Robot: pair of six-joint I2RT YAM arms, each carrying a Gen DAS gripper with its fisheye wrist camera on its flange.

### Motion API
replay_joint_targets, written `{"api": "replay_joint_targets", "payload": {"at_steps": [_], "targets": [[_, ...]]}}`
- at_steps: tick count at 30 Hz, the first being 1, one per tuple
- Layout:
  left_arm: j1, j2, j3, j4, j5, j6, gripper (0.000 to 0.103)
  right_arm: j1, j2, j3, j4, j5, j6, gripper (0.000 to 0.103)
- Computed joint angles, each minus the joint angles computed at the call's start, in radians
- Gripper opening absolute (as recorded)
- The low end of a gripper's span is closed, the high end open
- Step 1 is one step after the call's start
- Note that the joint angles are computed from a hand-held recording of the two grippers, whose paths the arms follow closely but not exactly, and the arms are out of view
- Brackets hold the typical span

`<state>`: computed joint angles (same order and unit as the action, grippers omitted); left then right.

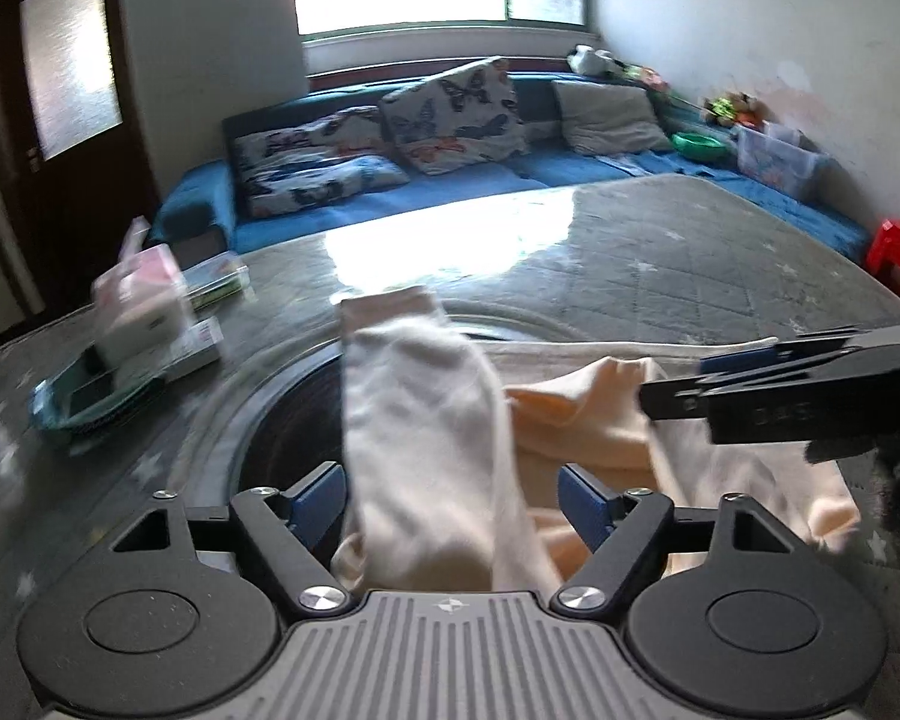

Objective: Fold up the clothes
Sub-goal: 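Grasp the sweatshirt edge with the left gripper while the right gripper grasps another edge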

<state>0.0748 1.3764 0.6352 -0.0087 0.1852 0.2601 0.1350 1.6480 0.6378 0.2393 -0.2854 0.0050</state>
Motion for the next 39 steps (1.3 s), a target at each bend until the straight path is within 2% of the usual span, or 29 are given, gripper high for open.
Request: {"api": "replay_joint_targets", "payload": {"at_steps": [3, 5, 8, 9, 11, 20, 25, 30, 31, 33, 34, 35, 39], "targets": [[-0.024, 0.091, 0.044, 0.021, -0.034, 0.009, 0.064, 0.001, 0.053, 0.036, -0.002, -0.007, 0.008, 0.045], [-0.034, 0.144, 0.071, 0.028, -0.066, -0.001, 0.043, 0.005, 0.073, 0.045, 0.007, -0.005, 0.011, 0.04], [-0.015, 0.169, 0.07, 0.042, -0.042, 0.005, 0.013, 0.012, 0.09, 0.043, 0.031, 0.005, 0.005, 0.025], [-0.01, 0.158, 0.051, 0.061, -0.046, 0.01, 0.01, 0.01, 0.088, 0.039, 0.036, 0.003, 0.003, 0.014], [0.0, 0.13, 0.014, 0.094, -0.062, 0.016, 0.005, 0.001, 0.073, 0.023, 0.043, -0.008, 0.005, 0.008], [0.203, -0.083, -0.102, 0.045, 0.001, 0.006, 0.002, -0.068, -0.129, -0.134, 0.096, -0.022, -0.005, 0.005], [0.343, -0.141, -0.105, -0.057, 0.093, 0.019, 0.002, -0.131, -0.26, -0.206, 0.078, -0.047, -0.01, 0.005], [0.3, -0.169, -0.093, -0.097, 0.109, 0.004, 0.005, -0.213, -0.411, -0.289, 0.034, -0.072, -0.016, 0.005], [0.276, -0.165, -0.088, -0.093, 0.105, -0.002, 0.008, -0.233, -0.443, -0.305, 0.019, -0.079, -0.022, 0.005], [0.225, -0.15, -0.079, -0.076, 0.09, -0.017, 0.023, -0.275, -0.496, -0.332, -0.013, -0.09, -0.04, 0.005], [0.2, -0.137, -0.074, -0.063, 0.079, -0.027, 0.037, -0.297, -0.52, -0.345, -0.03, -0.097, -0.051, 0.005], [0.172, -0.117, -0.065, -0.05, 0.064, -0.039, 0.045, -0.319, -0.545, -0.355, -0.047, -0.104, -0.061, 0.005], [0.075, -0.012, -0.02, 0.006, 0.004, -0.068, 0.046, -0.412, -0.639, -0.385, -0.113, -0.145, -0.09, 0.005]]}}
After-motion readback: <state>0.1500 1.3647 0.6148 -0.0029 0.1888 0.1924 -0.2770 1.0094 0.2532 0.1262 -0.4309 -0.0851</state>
